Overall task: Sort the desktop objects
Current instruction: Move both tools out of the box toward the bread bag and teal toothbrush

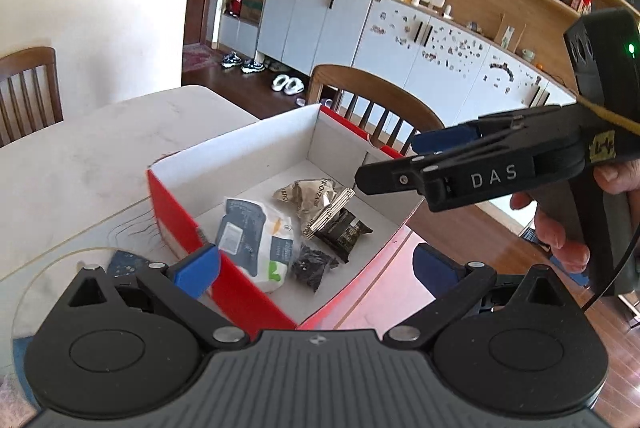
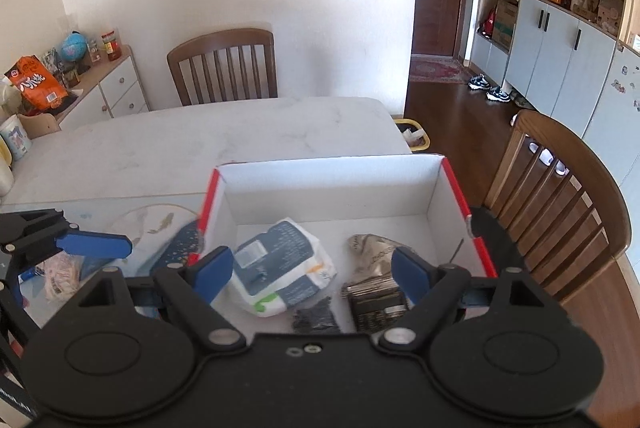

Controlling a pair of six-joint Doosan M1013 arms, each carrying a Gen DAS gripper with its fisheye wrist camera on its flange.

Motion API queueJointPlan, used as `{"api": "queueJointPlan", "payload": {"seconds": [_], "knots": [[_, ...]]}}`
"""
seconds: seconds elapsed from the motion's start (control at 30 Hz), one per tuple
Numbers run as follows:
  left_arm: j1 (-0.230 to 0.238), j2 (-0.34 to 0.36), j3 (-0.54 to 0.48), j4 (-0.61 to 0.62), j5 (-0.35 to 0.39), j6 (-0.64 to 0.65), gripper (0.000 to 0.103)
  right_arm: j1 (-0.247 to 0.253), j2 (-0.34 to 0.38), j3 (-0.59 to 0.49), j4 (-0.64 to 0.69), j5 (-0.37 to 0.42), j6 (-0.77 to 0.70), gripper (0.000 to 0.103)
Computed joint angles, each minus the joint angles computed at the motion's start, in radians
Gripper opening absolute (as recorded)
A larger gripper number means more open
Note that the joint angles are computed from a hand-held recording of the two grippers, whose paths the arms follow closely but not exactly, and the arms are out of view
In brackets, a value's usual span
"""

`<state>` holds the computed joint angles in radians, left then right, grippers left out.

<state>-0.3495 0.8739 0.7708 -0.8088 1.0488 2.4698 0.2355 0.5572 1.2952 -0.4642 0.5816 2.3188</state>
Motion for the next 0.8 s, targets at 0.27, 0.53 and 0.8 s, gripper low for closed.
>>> {"api": "queueJointPlan", "payload": {"seconds": [0.27,0.53,0.8], "knots": [[0.039,-0.053,0.091,-0.046,-0.061,0.082,0.103,0.052,0.008,-0.009,-0.072,0.003,0.072,0.087],[0.083,-0.076,0.129,-0.057,-0.087,0.118,0.103,0.098,0.029,-0.038,-0.120,0.013,0.114,0.087],[0.128,-0.075,0.132,-0.056,-0.123,0.108,0.103,0.136,0.059,-0.077,-0.130,0.033,0.098,0.087]]}}
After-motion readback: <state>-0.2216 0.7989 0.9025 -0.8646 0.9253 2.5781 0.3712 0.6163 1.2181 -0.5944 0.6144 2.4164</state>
